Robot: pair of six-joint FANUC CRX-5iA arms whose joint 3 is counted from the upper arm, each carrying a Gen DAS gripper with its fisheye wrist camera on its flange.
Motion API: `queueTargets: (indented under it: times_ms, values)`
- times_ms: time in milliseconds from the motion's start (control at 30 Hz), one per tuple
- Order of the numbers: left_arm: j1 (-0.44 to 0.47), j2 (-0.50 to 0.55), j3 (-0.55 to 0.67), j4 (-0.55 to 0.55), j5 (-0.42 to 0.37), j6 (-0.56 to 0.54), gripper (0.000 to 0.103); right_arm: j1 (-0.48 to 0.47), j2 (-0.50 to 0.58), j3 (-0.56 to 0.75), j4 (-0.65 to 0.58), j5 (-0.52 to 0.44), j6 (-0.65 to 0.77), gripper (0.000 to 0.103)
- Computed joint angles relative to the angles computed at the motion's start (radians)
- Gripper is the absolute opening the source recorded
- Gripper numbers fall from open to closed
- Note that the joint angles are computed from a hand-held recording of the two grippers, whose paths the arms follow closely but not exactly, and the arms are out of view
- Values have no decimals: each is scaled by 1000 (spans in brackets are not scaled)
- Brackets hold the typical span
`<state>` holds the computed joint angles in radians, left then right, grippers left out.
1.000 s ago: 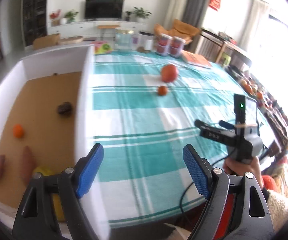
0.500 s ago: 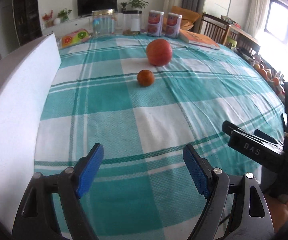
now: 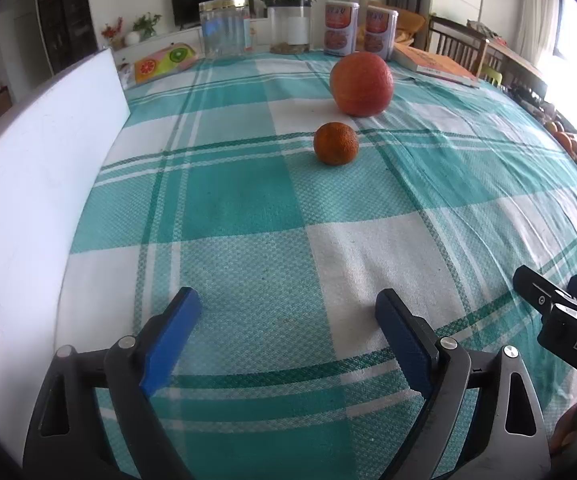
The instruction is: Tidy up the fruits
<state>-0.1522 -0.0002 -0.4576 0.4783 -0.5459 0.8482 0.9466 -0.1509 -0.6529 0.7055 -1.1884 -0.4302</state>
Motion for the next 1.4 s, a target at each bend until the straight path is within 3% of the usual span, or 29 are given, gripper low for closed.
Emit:
queueTargets:
  times_ms: [233, 333, 433, 600, 767, 833, 867, 900, 1000, 1200, 1333, 1400]
  values:
    - [-1, 8, 12, -4, -13, -1, 92, 0, 2, 2, -2, -1, 4, 103]
    - [-4, 39, 44, 63, -51, -29, 92, 0, 2, 3, -3, -2, 6, 103]
    - [-32, 78, 92, 92, -26, 3, 92, -2, 6, 8, -9, -6, 18, 103]
    - [-90, 174, 219, -28, 27, 150, 91, -2, 5, 8, -10, -5, 23, 103]
    - [-113, 211, 255, -89, 64, 191, 89, -5, 7, 11, -11, -3, 31, 103]
    - [-108, 218, 253, -54, 51, 161, 76, -5, 7, 11, -11, -3, 31, 103]
    - [-103, 221, 247, -10, 43, 120, 45, -5, 7, 11, -12, -3, 31, 103]
    - [-99, 224, 243, 21, 31, 86, 32, -4, 7, 11, -12, -3, 31, 103]
    - [-90, 198, 228, 16, 13, 67, 31, -4, 8, 12, -12, -4, 31, 103]
    - [-14, 82, 128, 70, -109, 9, 31, -5, 8, 11, -11, -2, 30, 103]
    - [22, 24, 50, 100, -116, -87, 32, -5, 8, 12, -13, -4, 32, 103]
    - [26, 15, 24, 106, -89, -111, 39, -5, 9, 13, -13, -4, 33, 103]
